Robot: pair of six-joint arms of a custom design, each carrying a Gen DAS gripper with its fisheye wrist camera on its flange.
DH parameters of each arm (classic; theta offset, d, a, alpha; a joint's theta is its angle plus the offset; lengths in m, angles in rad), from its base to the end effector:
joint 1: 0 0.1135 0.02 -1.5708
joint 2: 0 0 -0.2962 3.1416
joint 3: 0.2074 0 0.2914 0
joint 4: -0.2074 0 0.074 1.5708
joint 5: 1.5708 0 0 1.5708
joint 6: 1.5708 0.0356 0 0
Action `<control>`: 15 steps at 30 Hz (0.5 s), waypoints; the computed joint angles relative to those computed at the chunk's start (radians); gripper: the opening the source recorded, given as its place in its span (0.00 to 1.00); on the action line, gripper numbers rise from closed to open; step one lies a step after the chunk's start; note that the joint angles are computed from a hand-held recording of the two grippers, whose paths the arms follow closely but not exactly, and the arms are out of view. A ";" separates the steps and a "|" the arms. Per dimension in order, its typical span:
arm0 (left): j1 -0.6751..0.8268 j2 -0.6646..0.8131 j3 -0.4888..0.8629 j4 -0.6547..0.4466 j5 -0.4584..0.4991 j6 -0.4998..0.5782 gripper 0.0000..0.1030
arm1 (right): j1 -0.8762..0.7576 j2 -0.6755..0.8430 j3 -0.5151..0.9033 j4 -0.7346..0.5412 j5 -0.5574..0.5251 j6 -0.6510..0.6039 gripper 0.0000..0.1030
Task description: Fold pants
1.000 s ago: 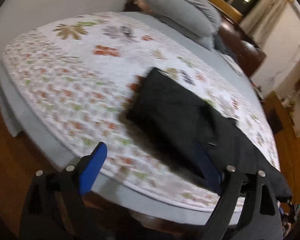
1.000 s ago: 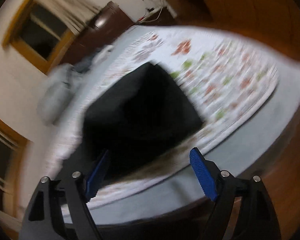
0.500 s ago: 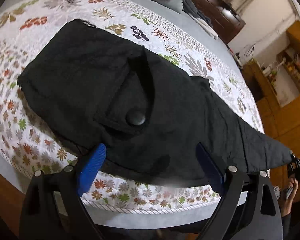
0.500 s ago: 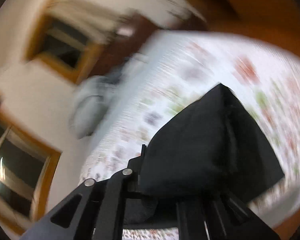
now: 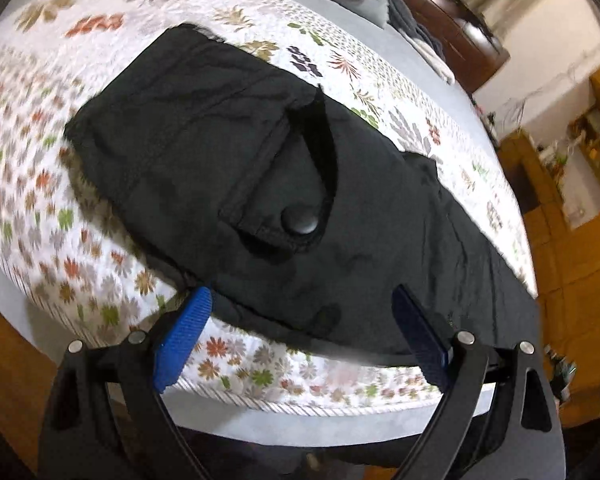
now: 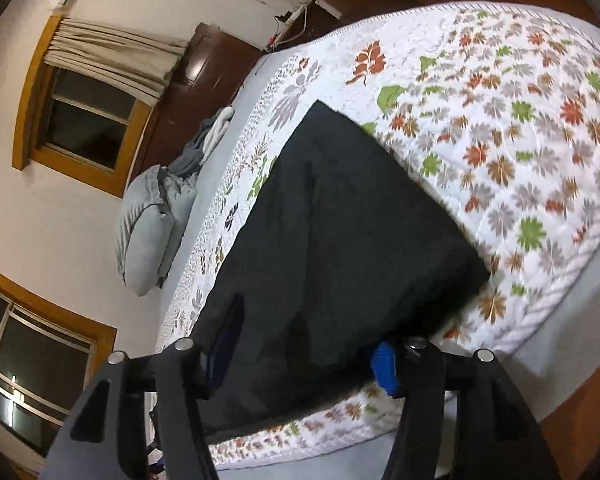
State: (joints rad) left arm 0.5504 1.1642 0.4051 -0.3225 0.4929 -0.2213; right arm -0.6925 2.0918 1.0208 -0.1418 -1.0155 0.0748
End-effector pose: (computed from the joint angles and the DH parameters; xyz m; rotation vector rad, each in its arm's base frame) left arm 0.1797 0.0905 0.1398 -0.8066 2.4086 -0.5255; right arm 0.3189 -0.2253 0.0620 0.6433 2.2096 1.0878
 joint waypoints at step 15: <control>0.040 0.080 -0.070 0.164 0.233 -0.187 0.89 | 0.088 -0.006 -0.075 0.033 -0.104 0.030 0.69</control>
